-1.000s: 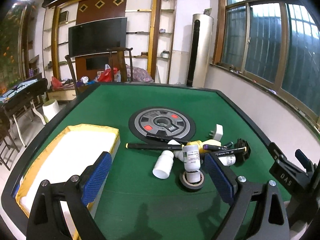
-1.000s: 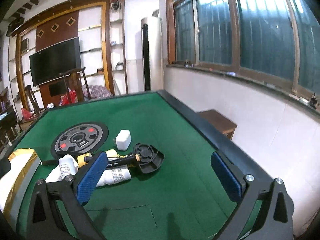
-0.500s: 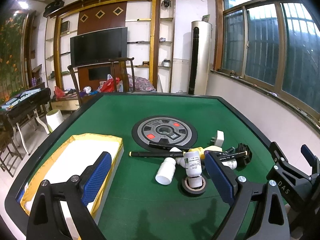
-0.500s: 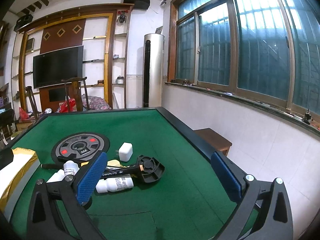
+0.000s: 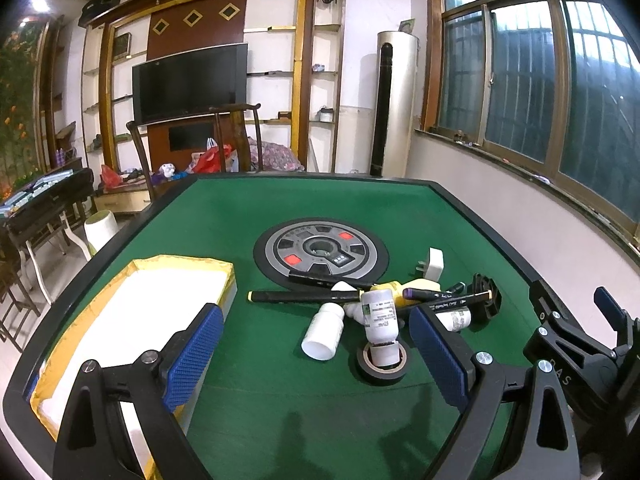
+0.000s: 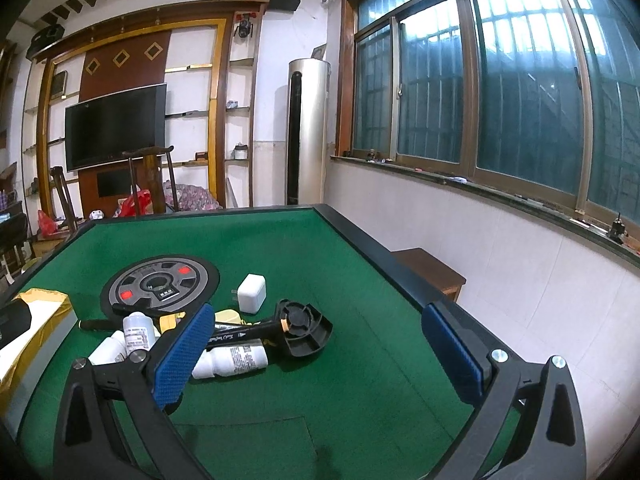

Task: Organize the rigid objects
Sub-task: 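Move the left tool toward the white bottle standing on the black tape roll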

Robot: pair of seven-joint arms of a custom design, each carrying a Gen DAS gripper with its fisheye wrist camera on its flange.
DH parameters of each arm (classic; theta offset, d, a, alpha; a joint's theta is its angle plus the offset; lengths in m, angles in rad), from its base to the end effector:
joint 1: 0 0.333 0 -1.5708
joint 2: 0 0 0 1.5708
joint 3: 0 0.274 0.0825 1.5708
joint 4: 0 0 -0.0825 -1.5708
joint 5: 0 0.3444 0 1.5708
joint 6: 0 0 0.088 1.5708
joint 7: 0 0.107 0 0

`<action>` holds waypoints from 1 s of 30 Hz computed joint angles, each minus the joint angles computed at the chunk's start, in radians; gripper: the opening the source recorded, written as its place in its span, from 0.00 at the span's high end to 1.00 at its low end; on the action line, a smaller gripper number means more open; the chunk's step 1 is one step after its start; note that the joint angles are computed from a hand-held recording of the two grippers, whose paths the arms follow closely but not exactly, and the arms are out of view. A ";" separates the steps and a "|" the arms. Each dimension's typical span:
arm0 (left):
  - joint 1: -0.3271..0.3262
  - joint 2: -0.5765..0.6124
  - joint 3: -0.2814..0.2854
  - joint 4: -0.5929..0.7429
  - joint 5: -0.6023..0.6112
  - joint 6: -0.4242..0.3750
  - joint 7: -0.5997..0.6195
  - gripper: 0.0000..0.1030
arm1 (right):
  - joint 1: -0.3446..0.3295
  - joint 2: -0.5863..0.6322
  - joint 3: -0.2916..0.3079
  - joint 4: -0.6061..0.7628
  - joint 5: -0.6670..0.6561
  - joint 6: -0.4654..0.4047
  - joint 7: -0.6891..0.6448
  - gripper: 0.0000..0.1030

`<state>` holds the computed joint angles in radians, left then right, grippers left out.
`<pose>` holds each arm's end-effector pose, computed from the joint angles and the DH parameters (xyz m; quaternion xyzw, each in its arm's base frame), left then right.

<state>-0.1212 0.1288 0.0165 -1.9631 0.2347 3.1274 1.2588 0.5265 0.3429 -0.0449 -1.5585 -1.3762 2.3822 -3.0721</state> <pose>0.5871 -0.0824 0.5132 -0.6061 0.6225 -0.3790 0.3186 0.5808 0.2972 0.4832 -0.4908 0.6592 -0.4699 0.3221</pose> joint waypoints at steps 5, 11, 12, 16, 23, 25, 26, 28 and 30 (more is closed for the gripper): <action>0.005 0.010 -0.014 0.010 -0.022 -0.014 0.023 0.07 | -0.003 0.003 -0.001 0.000 0.012 0.005 -0.008 0.00; 0.014 0.025 -0.034 0.025 -0.067 -0.041 0.063 0.07 | -0.008 0.006 -0.003 -0.002 0.029 0.011 -0.016 0.00; 0.013 0.028 -0.034 0.028 -0.071 -0.045 0.066 0.07 | -0.008 0.006 -0.003 -0.003 0.032 0.012 -0.017 0.00; 0.007 0.033 -0.030 0.032 -0.076 -0.053 0.072 0.07 | -0.012 0.011 -0.006 0.002 0.046 0.018 -0.025 0.00; 0.001 0.049 -0.020 0.050 -0.067 -0.074 0.061 0.07 | -0.016 0.020 -0.012 0.006 0.061 0.027 -0.030 0.00; 0.032 0.067 -0.051 0.076 -0.129 -0.111 0.103 0.07 | -0.024 0.028 -0.013 0.015 0.080 0.035 -0.049 0.00; 0.063 0.081 -0.082 0.099 -0.195 -0.147 0.147 0.07 | -0.031 0.033 -0.013 0.022 0.097 0.042 -0.063 0.00; 0.107 0.107 -0.124 0.141 -0.309 -0.213 0.219 0.07 | -0.053 0.048 -0.015 0.043 0.148 0.078 -0.097 0.00; 0.143 0.136 -0.148 0.191 -0.415 -0.290 0.273 0.07 | -0.075 0.080 -0.021 0.081 0.203 0.112 -0.144 0.00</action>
